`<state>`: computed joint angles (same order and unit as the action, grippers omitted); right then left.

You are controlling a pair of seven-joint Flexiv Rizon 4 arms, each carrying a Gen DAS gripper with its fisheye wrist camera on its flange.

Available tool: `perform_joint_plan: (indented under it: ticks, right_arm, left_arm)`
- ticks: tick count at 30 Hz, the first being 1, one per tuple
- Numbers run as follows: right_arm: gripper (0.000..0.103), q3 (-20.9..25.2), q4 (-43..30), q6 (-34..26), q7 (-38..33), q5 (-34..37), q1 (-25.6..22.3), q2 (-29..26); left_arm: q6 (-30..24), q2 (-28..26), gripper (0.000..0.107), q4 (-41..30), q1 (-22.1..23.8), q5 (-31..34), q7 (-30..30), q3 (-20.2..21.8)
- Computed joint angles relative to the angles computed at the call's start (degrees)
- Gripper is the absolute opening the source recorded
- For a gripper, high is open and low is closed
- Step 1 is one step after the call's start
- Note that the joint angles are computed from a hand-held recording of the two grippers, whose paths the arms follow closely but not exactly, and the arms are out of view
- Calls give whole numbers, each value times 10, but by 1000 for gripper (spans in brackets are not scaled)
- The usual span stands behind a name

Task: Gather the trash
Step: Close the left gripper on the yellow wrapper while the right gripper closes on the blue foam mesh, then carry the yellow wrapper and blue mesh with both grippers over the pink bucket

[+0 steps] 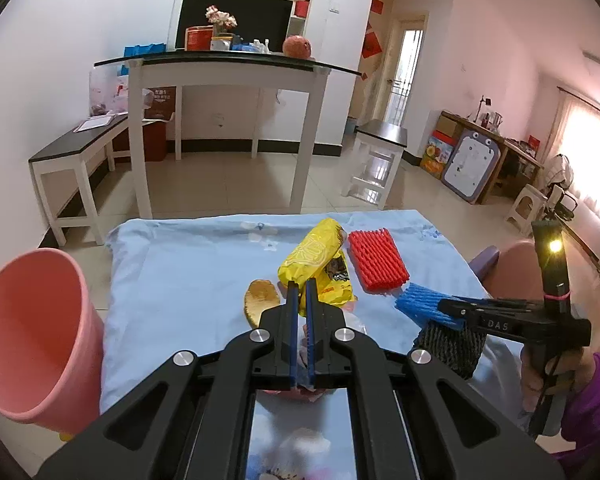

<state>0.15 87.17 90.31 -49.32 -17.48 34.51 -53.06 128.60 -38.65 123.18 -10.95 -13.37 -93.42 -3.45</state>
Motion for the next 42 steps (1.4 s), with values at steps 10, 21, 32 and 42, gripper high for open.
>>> perform_joint_plan:
  ticks: [10, 21, 32, 42]
  right_arm:
    - [7, -99, 66, 112, 12, 46, 83, 41]
    - [7, -16, -6, 108, -47, 30, 64, 37]
    - [8, 220, -216, -28, -169, -44, 7, -73]
    - [8, 317, -481, -213, -303, -19, 82, -205]
  left_arm:
    - [57, 21, 3, 45, -4, -3, -16, 8]
    - [125, 48, 3, 116, 7, -39, -54, 24]
    - [183, 71, 3, 196, -8, -151, -63, 54]
    - [179, 71, 3, 237, -2, -226, -68, 61]
